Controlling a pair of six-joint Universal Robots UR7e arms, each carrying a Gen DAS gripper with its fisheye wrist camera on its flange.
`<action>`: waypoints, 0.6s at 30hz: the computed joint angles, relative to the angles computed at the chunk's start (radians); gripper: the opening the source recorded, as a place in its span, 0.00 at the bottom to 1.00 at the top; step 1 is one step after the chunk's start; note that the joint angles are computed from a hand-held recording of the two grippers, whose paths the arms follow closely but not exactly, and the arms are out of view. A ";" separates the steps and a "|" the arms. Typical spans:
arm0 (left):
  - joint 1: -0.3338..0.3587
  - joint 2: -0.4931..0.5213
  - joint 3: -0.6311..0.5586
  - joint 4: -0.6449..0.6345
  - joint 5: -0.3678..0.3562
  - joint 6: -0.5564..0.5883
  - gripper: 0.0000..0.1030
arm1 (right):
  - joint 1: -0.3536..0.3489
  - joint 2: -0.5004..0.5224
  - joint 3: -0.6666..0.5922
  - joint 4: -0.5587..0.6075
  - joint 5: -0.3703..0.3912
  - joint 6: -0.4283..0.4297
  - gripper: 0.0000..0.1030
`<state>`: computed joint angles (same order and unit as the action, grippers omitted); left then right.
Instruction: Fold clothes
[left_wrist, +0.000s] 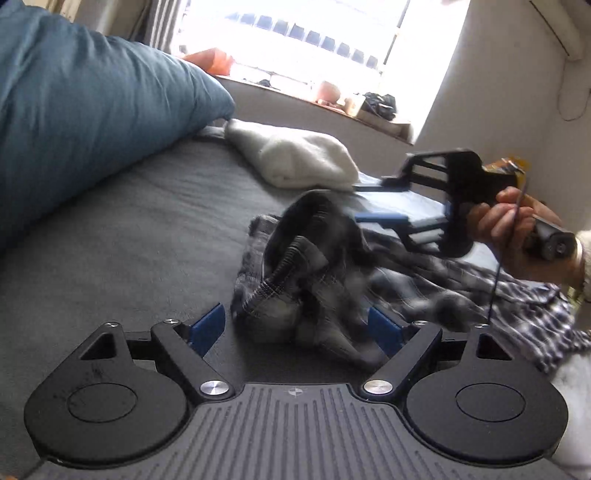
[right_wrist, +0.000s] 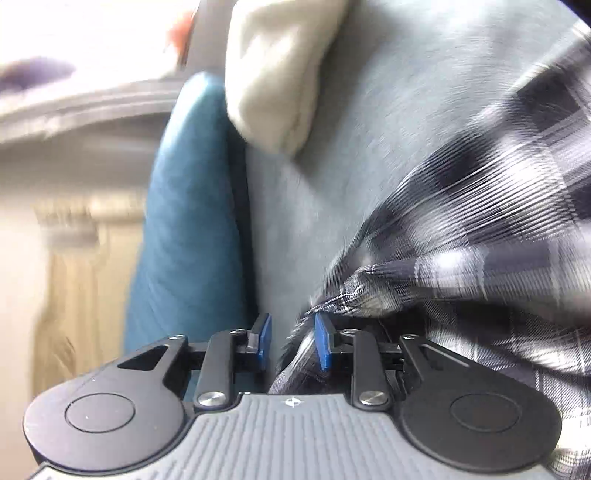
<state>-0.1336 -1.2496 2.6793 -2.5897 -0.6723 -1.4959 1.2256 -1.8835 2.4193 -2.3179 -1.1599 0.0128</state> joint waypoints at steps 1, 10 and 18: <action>0.006 0.009 -0.006 0.013 0.011 -0.015 0.83 | -0.003 -0.011 -0.001 0.008 -0.014 -0.001 0.34; 0.033 0.041 -0.010 0.033 0.065 -0.152 0.81 | 0.377 0.026 -0.011 -0.211 -0.392 -0.450 0.45; 0.047 0.045 -0.013 0.056 0.088 -0.229 0.57 | 0.632 0.215 0.014 -0.355 -0.660 -1.077 0.50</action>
